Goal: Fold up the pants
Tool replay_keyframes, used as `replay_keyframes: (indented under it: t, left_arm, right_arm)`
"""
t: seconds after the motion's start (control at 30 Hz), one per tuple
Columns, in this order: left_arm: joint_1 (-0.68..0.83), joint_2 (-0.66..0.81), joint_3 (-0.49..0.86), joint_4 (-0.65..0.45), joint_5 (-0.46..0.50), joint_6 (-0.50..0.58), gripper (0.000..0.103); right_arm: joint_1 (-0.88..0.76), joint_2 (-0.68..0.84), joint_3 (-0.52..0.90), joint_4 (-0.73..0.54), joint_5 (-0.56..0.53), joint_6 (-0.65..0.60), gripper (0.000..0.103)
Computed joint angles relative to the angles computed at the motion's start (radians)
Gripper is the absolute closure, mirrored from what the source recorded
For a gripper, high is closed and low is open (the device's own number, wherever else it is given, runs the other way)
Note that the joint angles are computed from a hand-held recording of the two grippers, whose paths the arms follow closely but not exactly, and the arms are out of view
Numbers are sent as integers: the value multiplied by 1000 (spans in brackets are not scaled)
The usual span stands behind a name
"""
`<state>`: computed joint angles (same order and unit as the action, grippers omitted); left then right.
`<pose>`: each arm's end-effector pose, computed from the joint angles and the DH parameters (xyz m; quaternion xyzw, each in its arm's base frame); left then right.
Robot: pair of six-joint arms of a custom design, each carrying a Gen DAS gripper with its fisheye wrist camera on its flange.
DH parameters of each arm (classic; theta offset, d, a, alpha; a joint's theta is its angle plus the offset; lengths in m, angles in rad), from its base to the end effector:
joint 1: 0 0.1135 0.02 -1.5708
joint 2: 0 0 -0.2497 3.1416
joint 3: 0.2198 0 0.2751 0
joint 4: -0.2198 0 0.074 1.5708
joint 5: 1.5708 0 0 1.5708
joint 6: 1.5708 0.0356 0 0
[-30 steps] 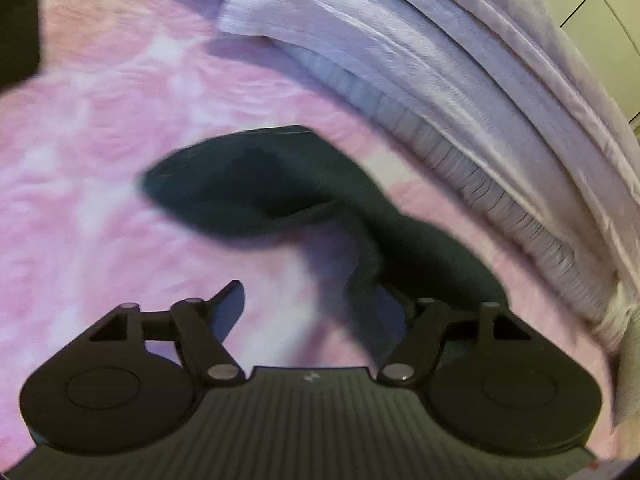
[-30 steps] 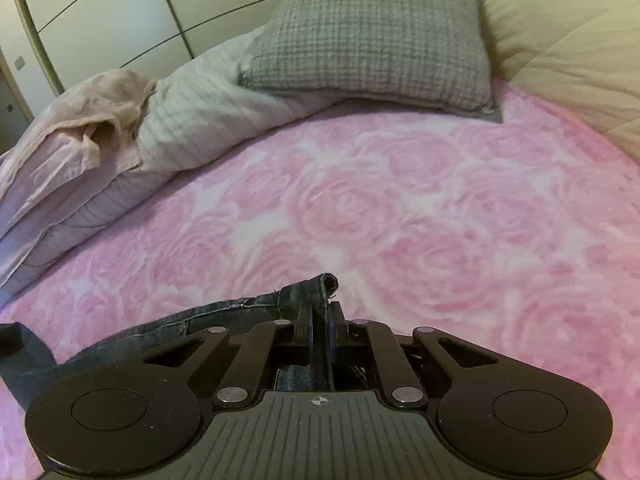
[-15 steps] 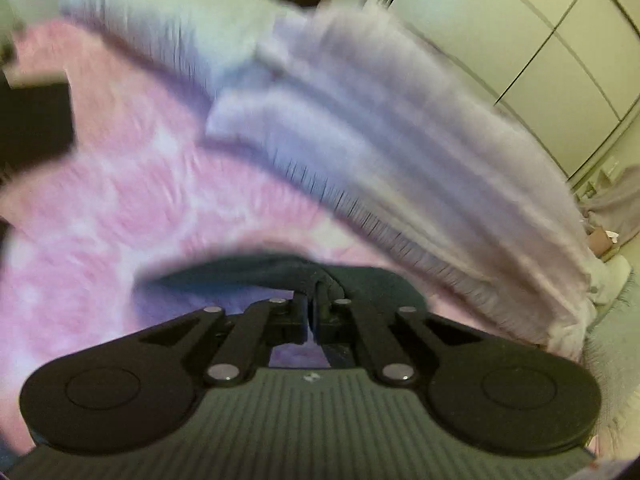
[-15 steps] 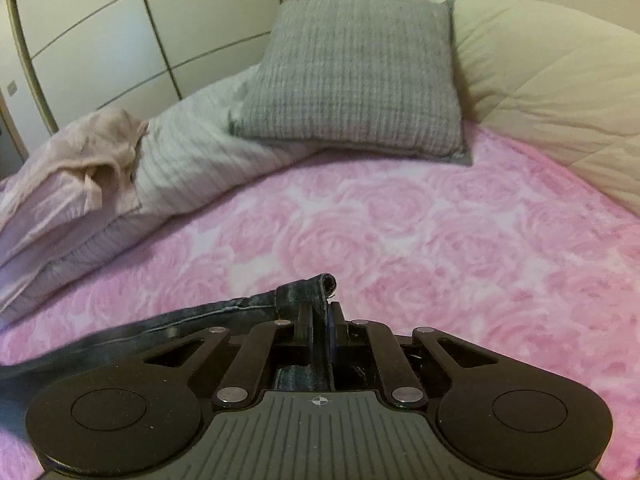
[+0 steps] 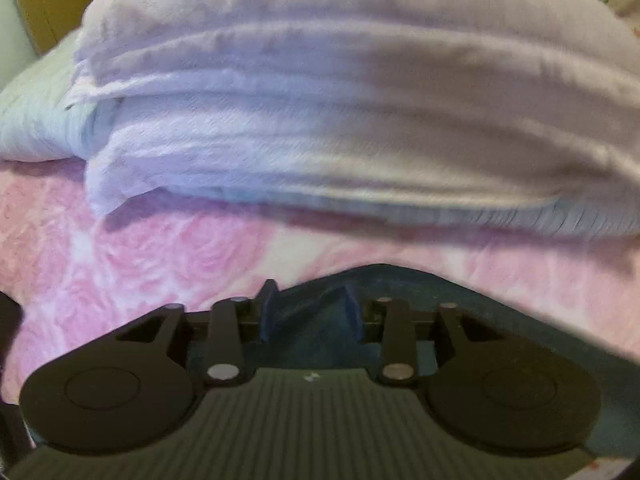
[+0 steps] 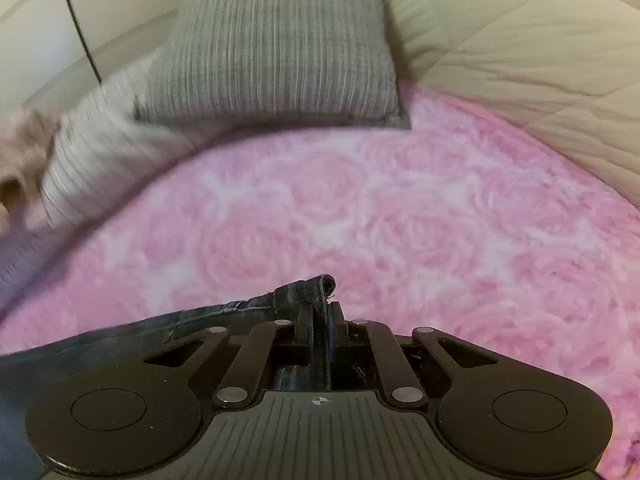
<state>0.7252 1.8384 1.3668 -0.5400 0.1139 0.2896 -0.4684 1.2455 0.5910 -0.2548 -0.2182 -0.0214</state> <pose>0.3099 0.2692 0.1931 -0.1920 0.9403 0.0861 0.2674 0.2324 -0.1089 0.1484 0.1739 0.9246 0.0216 0.3382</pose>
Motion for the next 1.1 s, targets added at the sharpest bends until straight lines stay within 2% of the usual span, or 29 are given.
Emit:
replay_keyframes:
  t: [0.07,0.23,0.27,0.3,0.37,0.43,0.53,0.57,0.63,0.7,0.73,0.77,0.83,0.93,0.97,1.0,1.03,1.07,1.1]
  left_arm:
    - [77,-28,-75,32,41,4,50]
    - [276,66,-71,58,96,-131,46]
    - [302,67,-97,102,118,-144,43]
    - [317,70,-112,123,136,-136,34]
    - [338,102,-94,98,183,-138,29]
    - [346,171,-28,19,213,-208,30]
    - [372,235,19,-8,260,-372,44]
    - [378,247,32,-8,265,-409,59]
    - [385,272,73,-47,259,-414,73]
    - [397,290,116,-98,271,-397,71]
    - [403,282,114,-102,270,-404,67]
    - [412,276,109,-110,286,-412,58]
    - [423,280,102,-126,309,-415,57]
    - [425,252,51,-85,328,-444,54]
    - [424,253,45,-69,329,-457,59]
    - [421,257,46,-56,321,-463,86]
    - [418,273,67,-54,315,-451,91]
    - [416,280,86,-54,304,-429,92]
    - [409,254,69,-1,283,-393,92]
  right_arm:
    - [20,20,-18,43,21,8,100]
    - [-6,39,-62,117,8,5,100]
    - [-7,48,-61,128,9,4,100]
    - [-2,49,-60,129,17,6,100]
    - [17,54,-53,126,39,19,100]
    - [38,63,-47,126,66,32,100]
    - [63,71,-53,143,105,43,100]
    - [73,69,-59,150,120,45,100]
    - [96,60,-71,161,153,52,100]
    - [110,58,-75,166,175,63,100]
    - [117,56,-76,165,184,72,100]
    - [123,54,-77,166,192,81,100]
    - [136,53,-81,173,211,88,100]
    - [159,52,-93,190,243,104,100]
    - [164,53,-94,193,251,107,100]
    - [170,54,-94,195,259,107,100]
    - [174,56,-93,195,265,104,100]
    - [178,56,-92,194,270,100,100]
    - [180,55,-91,190,272,96,100]
